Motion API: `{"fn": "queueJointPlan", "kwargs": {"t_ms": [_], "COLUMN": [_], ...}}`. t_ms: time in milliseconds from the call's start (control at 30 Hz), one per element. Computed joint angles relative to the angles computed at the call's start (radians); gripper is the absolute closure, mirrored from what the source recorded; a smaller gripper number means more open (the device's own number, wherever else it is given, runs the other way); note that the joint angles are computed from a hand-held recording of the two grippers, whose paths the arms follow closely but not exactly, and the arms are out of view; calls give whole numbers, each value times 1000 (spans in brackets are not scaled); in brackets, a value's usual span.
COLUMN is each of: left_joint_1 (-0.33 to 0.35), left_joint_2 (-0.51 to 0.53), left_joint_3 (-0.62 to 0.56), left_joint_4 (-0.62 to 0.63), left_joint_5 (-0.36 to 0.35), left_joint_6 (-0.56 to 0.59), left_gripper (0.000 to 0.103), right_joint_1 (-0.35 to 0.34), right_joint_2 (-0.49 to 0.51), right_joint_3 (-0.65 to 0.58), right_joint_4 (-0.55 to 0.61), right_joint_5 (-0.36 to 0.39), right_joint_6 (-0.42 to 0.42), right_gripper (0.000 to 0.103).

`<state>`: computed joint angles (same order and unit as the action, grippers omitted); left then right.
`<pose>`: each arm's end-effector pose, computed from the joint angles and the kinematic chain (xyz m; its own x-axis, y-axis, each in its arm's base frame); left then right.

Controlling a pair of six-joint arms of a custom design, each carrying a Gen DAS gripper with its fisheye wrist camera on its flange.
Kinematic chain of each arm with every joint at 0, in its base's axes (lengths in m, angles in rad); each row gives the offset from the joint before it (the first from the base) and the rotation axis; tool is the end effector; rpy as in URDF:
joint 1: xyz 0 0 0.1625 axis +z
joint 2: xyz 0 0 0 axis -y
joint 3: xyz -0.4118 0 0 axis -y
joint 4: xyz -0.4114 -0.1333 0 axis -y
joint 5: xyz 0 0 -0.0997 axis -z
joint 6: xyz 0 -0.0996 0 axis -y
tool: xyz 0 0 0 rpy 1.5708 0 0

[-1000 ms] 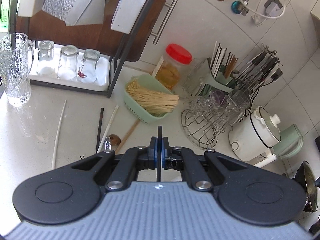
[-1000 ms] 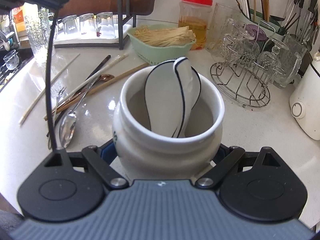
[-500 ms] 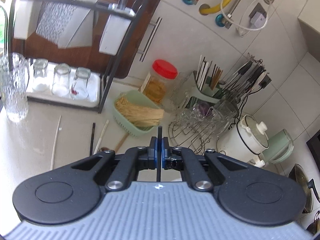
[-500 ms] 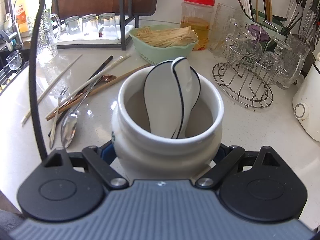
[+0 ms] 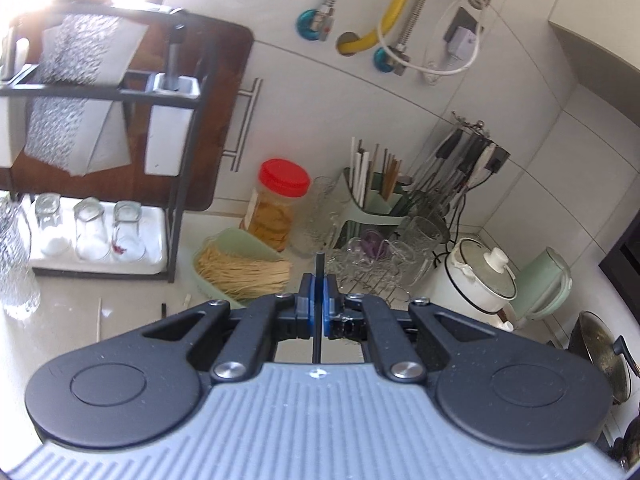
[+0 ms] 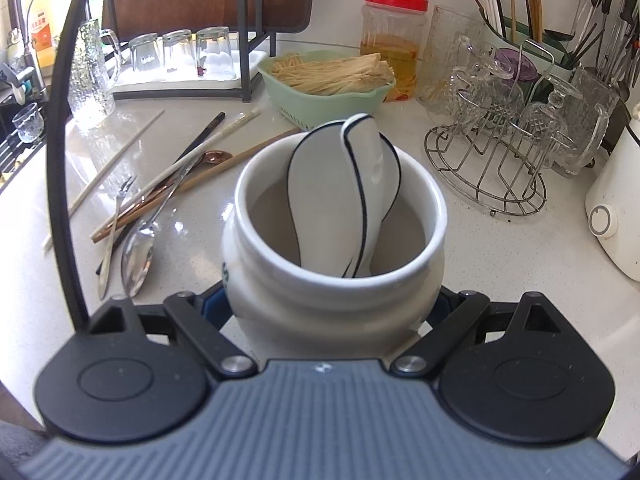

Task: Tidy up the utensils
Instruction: 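Lift the black chopstick with the left tool and carry it over the mug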

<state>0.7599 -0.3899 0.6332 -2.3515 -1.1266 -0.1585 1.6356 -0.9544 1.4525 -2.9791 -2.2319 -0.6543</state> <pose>-0.5397 -0.7558 0.1937 -0.8700 0.4033 -0.2837 0.4916 0.6637 -0.5638 0.1188 -0.7165 0.3325 -0.6257 -0.0293 0.7795 -0.5300 0.7492 -0.3973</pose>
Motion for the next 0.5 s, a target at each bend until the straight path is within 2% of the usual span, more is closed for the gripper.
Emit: {"fn": "queueJointPlan", "kwargs": {"t_ms": [267, 500], "left_joint_1": [1, 3], "left_joint_2": [50, 137], "left_joint_3": [-100, -266], "left_joint_4": [44, 115], "left_joint_5": [-40, -71], "left_joint_6": [33, 64], "left_gripper": [99, 99], "right_joint_1": [-5, -9], "right_joint_2": [-1, -4], "right_joint_3": [0, -3], "right_joint_4": [6, 20], "right_joint_5": [11, 25], "right_joint_6": [8, 17], "right_gripper": [10, 10]}}
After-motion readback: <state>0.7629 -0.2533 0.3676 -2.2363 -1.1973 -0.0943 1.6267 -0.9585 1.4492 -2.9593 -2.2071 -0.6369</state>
